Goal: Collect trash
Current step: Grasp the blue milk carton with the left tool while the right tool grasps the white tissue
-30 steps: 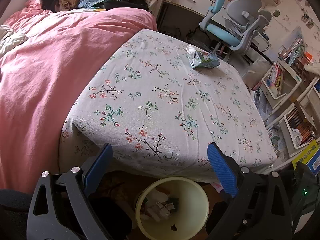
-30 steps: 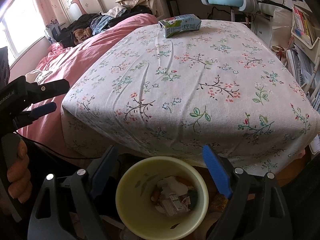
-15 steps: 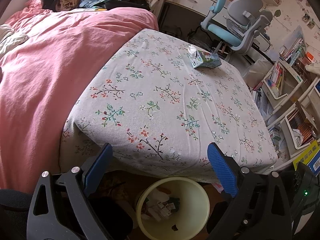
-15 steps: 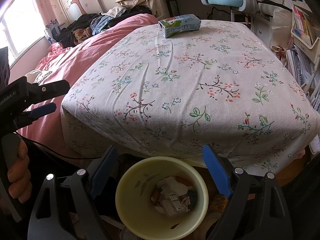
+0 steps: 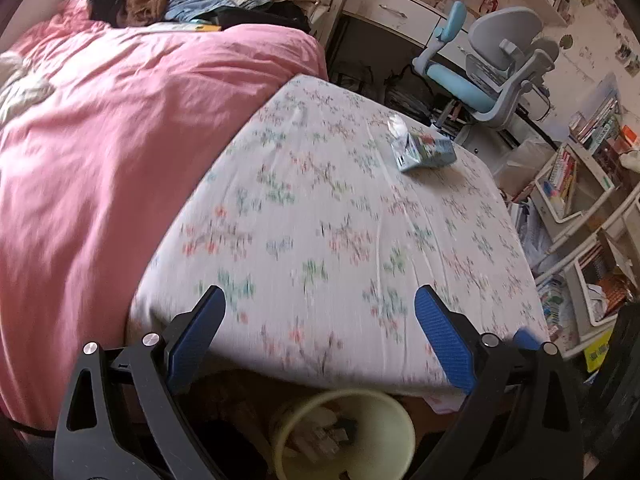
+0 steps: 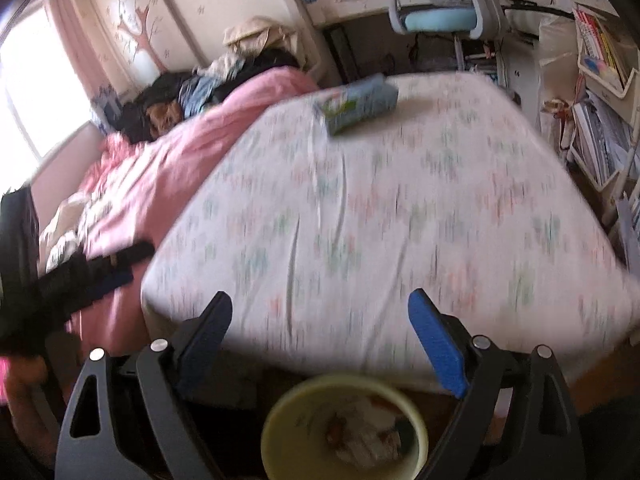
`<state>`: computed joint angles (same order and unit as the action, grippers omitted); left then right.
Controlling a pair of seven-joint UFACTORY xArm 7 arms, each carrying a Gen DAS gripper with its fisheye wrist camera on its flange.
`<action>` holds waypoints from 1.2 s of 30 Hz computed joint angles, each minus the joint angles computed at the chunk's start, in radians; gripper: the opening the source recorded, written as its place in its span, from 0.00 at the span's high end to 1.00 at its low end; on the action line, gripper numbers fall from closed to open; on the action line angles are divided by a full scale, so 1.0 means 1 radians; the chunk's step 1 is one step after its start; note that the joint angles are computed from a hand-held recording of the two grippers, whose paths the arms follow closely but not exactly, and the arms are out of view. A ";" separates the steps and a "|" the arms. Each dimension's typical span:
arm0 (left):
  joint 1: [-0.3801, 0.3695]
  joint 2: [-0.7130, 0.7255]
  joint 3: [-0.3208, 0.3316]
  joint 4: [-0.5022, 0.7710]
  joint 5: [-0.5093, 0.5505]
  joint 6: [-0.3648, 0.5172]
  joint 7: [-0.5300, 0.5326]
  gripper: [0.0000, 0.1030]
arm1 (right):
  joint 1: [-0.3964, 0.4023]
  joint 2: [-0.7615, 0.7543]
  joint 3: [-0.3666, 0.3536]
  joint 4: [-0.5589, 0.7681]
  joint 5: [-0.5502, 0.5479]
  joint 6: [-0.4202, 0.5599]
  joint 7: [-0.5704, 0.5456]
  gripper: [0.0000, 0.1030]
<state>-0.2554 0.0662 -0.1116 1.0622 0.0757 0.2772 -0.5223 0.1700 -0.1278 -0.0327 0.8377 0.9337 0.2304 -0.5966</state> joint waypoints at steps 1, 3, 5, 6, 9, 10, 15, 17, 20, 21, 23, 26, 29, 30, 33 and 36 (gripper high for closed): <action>0.000 0.018 0.003 0.026 0.009 0.007 -0.003 0.11 | -0.001 0.019 -0.002 0.026 0.001 0.000 0.004 0.17; 0.000 0.075 0.007 0.106 0.017 0.033 0.006 0.11 | -0.024 0.094 0.000 0.125 -0.011 0.014 0.022 0.17; -0.006 0.136 0.015 0.192 0.028 0.066 0.013 0.11 | -0.062 0.200 0.008 0.257 -0.051 0.048 0.077 0.17; -0.007 0.169 0.016 0.239 0.024 0.086 0.024 0.11 | -0.077 0.232 0.015 0.298 -0.062 0.060 0.097 0.17; -0.006 0.250 0.012 0.356 -0.003 0.129 0.069 0.11 | -0.125 0.378 0.025 0.485 -0.111 0.137 0.207 0.17; -0.011 0.278 0.016 0.399 -0.001 0.144 0.078 0.10 | -0.138 0.430 0.028 0.554 -0.125 0.166 0.253 0.17; -0.034 0.397 0.042 0.581 0.012 0.222 0.100 0.10 | -0.175 0.682 0.042 0.876 -0.200 0.264 0.502 0.17; -0.030 0.429 0.040 0.631 -0.004 0.245 0.112 0.10 | -0.172 0.756 0.038 0.976 -0.259 0.293 0.583 0.17; -0.027 0.473 0.040 0.698 -0.018 0.273 0.137 0.10 | -0.167 0.866 0.023 1.142 -0.368 0.363 0.677 0.18; -0.029 0.483 0.043 0.713 -0.019 0.279 0.141 0.10 | -0.175 0.920 0.033 1.227 -0.420 0.412 0.688 0.24; -0.030 0.515 0.046 0.761 -0.024 0.300 0.147 0.10 | -0.186 0.961 0.042 1.305 -0.469 0.469 0.676 0.42; -0.028 0.567 0.050 0.843 -0.038 0.338 0.149 0.11 | -0.259 0.991 0.136 1.361 -0.475 0.555 0.596 0.56; -0.014 0.590 0.040 0.880 -0.067 0.353 0.157 0.11 | -0.325 0.936 0.218 1.289 -0.466 0.635 0.446 0.57; -0.007 0.594 0.034 0.887 -0.081 0.354 0.160 0.11 | -0.351 0.889 0.254 1.225 -0.468 0.682 0.356 0.57; 0.001 0.597 0.028 0.892 -0.106 0.357 0.168 0.11 | -0.372 0.824 0.279 1.142 -0.419 0.792 0.181 0.55; -0.008 0.603 0.038 0.899 -0.102 0.373 0.160 0.11 | -0.389 0.760 0.293 1.066 -0.357 0.812 0.023 0.24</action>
